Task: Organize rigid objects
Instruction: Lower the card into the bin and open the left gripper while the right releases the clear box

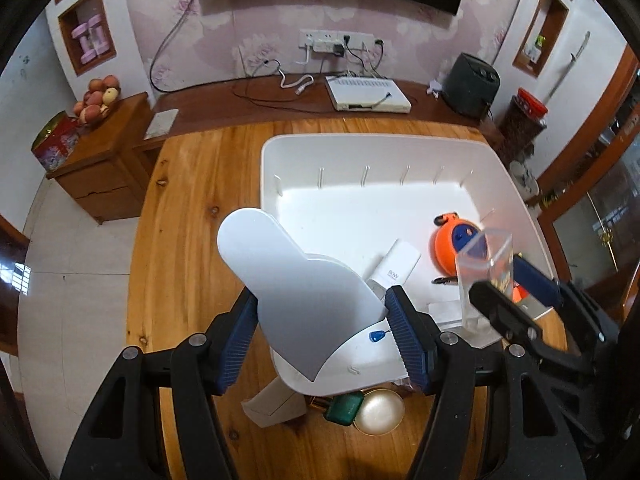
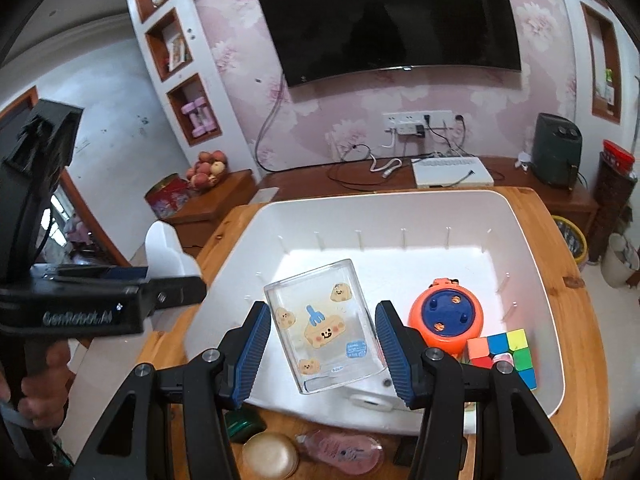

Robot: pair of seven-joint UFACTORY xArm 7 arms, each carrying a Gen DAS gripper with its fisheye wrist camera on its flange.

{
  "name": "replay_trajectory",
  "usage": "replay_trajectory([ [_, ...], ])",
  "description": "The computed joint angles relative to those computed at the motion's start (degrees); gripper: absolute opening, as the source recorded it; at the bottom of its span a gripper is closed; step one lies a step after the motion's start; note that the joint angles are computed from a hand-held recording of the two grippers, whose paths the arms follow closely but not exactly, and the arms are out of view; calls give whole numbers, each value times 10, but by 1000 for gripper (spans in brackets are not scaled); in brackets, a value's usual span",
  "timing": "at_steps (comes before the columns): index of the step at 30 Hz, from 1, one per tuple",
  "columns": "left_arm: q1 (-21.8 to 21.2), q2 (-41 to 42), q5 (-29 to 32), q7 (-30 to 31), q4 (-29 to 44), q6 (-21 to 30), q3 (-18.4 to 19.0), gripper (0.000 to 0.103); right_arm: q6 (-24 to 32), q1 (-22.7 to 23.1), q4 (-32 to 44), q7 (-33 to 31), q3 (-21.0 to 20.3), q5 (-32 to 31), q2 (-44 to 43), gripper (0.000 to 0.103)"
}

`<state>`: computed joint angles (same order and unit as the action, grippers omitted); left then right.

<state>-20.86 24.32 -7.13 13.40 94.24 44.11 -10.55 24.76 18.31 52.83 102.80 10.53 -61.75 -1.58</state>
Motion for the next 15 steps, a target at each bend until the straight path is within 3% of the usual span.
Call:
replay_trajectory([
  [13, -9, 22, 9, 1, 37, 43, 0, 69, 13, -4, 2, -37, -9, 58, 8, 56],
  [15, -9, 21, 4, 4, 39, 46, -2, 69, 18, -3, 2, -42, -8, 64, 6, 61],
])
